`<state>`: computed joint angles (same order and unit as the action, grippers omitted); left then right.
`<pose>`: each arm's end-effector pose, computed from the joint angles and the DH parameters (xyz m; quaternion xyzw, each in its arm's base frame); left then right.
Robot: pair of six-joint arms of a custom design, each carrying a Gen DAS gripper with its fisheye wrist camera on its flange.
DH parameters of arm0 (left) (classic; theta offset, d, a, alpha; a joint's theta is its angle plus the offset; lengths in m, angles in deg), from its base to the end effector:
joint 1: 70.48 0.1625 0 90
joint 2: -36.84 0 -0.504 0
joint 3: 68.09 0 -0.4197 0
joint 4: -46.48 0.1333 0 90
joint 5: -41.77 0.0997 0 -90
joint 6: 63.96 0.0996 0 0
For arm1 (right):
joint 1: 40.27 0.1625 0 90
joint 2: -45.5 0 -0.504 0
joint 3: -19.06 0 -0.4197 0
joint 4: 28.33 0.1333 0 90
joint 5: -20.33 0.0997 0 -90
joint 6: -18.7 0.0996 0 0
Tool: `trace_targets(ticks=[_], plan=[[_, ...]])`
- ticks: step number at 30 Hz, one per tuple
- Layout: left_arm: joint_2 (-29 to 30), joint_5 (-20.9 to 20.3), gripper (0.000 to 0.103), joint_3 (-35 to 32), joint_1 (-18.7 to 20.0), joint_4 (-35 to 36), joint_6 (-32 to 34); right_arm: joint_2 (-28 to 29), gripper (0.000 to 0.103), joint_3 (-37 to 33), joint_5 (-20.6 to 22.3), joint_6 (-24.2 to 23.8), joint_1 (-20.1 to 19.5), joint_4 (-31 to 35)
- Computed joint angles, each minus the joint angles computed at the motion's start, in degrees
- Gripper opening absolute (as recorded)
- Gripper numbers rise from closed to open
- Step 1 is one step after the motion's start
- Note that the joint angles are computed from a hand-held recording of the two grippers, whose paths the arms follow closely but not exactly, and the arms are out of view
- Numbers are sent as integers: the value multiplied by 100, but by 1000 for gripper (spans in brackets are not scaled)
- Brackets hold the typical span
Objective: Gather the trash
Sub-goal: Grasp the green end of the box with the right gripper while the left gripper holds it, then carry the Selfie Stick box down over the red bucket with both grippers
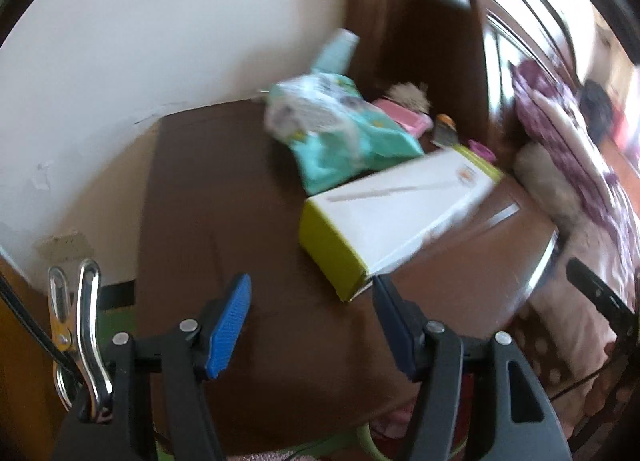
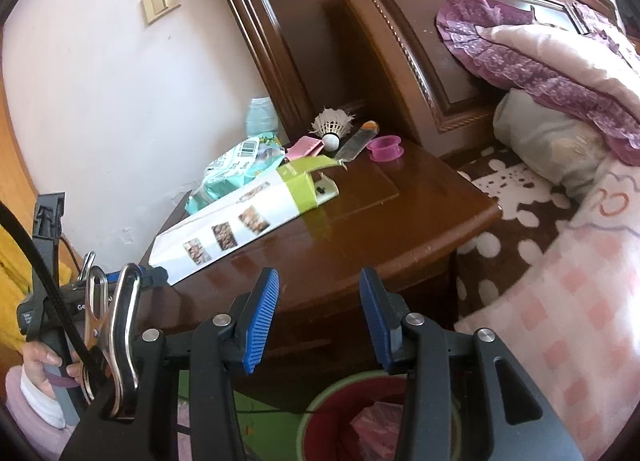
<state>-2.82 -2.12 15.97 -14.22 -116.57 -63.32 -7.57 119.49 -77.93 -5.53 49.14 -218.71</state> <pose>-0.2785 -0.7862 0.1777 0.1709 0.8803 -0.3263 0.2989 0.1115 -0.7270 0.2770 0.1514 -0.8802 0.4209 0.1586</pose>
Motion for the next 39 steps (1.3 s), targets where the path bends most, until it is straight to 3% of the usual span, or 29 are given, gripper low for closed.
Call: trace_targets(ticks=[7,11,19,25,28,30,39], plan=[[-215,-423,66,25,103,-187,-393,198,44,-627,71,124,69,533],[-244,-758,66,-74,141,-184,-587,423,51,-1132,77,237,130,739],[12,-796,66,-491,198,76,-797,965,57,-2244,-90,393,181,1579],[143,-1001,68,-667,260,128,-873,1250,57,-2832,-114,514,150,2594],[156,-1230,67,-690,279,203,-909,1235,57,-2805,213,531,95,2720],[183,-1120,67,-651,237,86,-859,1200,57,-2726,319,465,92,2756],[77,-1061,65,-300,134,-259,-570,861,57,-1928,292,350,127,2067]])
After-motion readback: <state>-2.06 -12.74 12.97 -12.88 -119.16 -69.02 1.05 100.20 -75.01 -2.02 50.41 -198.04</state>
